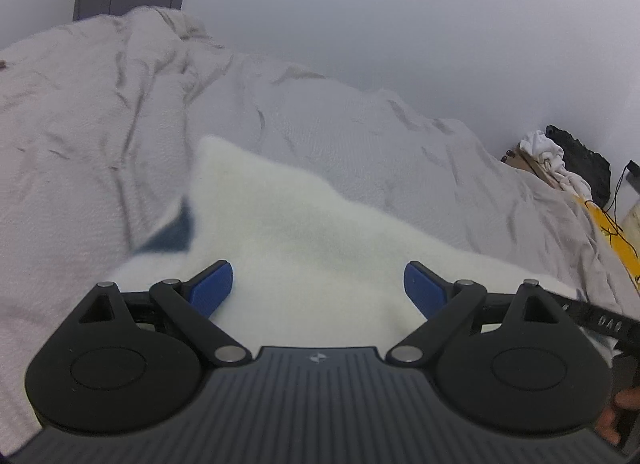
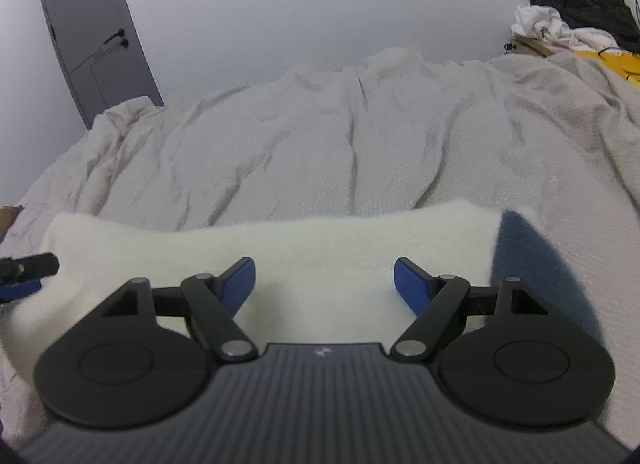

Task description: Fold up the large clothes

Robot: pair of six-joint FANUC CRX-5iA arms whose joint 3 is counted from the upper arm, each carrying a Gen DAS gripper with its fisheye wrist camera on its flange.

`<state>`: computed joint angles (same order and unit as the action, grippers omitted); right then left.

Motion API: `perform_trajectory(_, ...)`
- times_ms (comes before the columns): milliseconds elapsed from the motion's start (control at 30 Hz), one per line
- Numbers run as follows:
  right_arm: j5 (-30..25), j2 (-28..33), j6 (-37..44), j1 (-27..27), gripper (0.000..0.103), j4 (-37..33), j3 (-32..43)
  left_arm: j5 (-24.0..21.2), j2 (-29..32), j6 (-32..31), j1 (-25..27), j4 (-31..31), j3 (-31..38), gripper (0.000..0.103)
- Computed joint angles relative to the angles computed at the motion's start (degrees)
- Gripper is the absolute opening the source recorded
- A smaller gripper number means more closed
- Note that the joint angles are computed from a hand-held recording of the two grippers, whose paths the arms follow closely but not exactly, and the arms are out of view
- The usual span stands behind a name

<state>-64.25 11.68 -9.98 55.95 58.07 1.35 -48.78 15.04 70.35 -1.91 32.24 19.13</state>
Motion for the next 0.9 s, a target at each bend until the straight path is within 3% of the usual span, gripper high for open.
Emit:
perform_trajectory(333, -2.83, -2.27, -4.25, 7.9, 0.08, 3.49, -1.73, 1.51, -9.66, -1.31, 0.38, -2.24, -9.75, 0.095)
perform_trajectory(467, -4.06, -2.61, -5.38, 10.07, 0.083, 3.66, -2.29, -0.43, -12.84, -1.07, 1.76, 2.62, -14.6, 0.095)
perform_trajectory(567, -0.41, -4.53, -10.24, 10.4, 0.086, 5.13, -5.36, -6.41, -12.24, 1.71, 4.22, 10.27, -17.01, 0.095)
perform_trajectory(600, 0.42, -4.89, -11.1, 10.34, 0.091, 5.48, -5.9, -7.13, -11.99, 3.01, 4.77, 12.09, -17.86, 0.095)
perform_trajectory(633, 0.77, -4.89, -11.58, 10.3, 0.103, 5.73, -5.99, -7.46, -11.67, 4.15, 5.05, 12.58, -18.13, 0.095)
perform_trajectory(767, 0.52, -4.45, -13.66, 9.95, 0.103, 5.43, -5.79, -7.47, -9.66, 9.16, 6.35, 15.66, -18.9, 0.094)
perform_trajectory(900, 2.46, -4.93, -16.54, 9.48, 0.103, 3.3, -6.55, -5.84, -8.54, 10.16, 7.07, 24.93, -23.19, 0.093)
